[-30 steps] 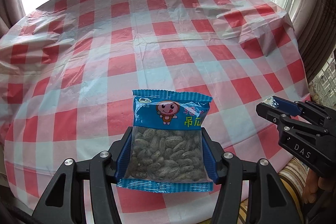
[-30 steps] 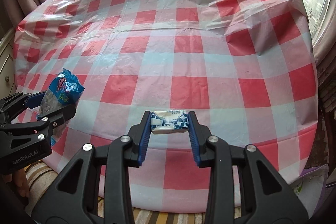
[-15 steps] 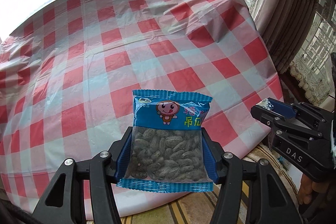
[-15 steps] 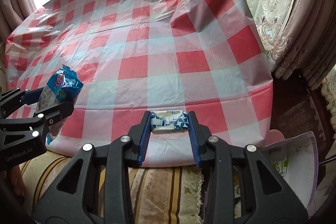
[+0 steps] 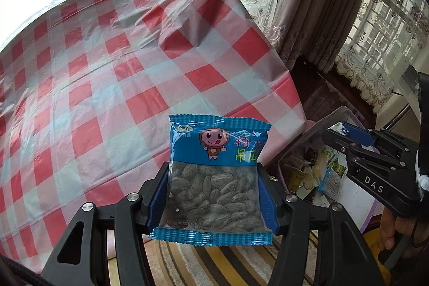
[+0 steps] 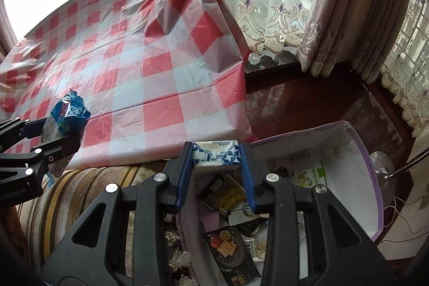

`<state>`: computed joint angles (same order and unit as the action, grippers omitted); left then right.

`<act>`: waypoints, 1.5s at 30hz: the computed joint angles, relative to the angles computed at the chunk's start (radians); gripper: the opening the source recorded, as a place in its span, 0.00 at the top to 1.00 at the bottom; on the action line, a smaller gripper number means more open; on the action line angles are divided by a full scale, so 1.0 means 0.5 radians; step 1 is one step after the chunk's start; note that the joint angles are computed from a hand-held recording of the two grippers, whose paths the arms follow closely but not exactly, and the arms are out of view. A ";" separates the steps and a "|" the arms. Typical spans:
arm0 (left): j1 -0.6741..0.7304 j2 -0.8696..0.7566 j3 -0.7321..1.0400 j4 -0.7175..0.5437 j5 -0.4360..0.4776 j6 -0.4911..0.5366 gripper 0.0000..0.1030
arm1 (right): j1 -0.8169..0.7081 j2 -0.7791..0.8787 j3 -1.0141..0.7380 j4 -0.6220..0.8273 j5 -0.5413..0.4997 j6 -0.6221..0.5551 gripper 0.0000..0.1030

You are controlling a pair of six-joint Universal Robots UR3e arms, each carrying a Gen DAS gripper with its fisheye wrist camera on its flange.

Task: Organize snacks

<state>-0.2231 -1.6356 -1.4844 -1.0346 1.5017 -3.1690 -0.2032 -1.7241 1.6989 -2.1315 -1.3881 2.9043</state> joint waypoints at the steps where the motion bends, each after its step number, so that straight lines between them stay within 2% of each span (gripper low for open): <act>1: -0.040 -0.031 0.034 -0.006 -0.001 -0.010 0.42 | -0.045 -0.038 0.031 0.009 0.012 -0.012 0.63; 9: -0.297 -0.280 0.338 -0.111 -0.071 -0.105 0.42 | -0.393 -0.310 0.202 0.109 0.108 -0.127 0.63; 17: -0.470 -0.494 0.604 -0.241 -0.128 -0.170 0.42 | -0.622 -0.454 0.279 0.179 0.111 -0.201 0.62; 19: -0.487 -0.533 0.650 -0.264 -0.159 -0.181 0.41 | -0.661 -0.472 0.286 0.197 0.098 -0.205 0.59; 23: -0.497 -0.568 0.689 -0.306 -0.209 -0.183 0.37 | -0.715 -0.536 0.310 0.227 0.076 -0.217 0.38; 29: -0.467 -0.405 0.479 -0.313 -0.285 -0.269 0.30 | -0.725 -0.651 0.341 0.324 -0.015 -0.193 0.29; 33: -0.457 -0.182 0.212 -0.261 -0.350 -0.333 0.28 | -0.765 -0.766 0.381 0.449 -0.047 -0.216 0.29; 35: -0.442 -0.066 0.067 -0.219 -0.358 -0.367 0.21 | -0.796 -0.838 0.395 0.530 -0.050 -0.249 0.29; 38: -0.412 0.105 -0.168 -0.059 -0.376 -0.422 0.21 | -0.844 -0.940 0.418 0.629 -0.059 -0.277 0.28; 42: -0.413 0.128 -0.208 -0.033 -0.380 -0.422 0.18 | -0.859 -1.014 0.460 0.641 -0.092 -0.280 0.27; 45: -0.423 0.070 -0.176 -0.048 -0.428 -0.355 0.05 | -0.889 -1.023 0.461 0.653 -0.071 -0.287 0.27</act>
<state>-0.4343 -1.6006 -1.5724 -1.0587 1.2876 -3.3463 -0.6477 -2.2355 1.9293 -1.8048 -1.4239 2.7606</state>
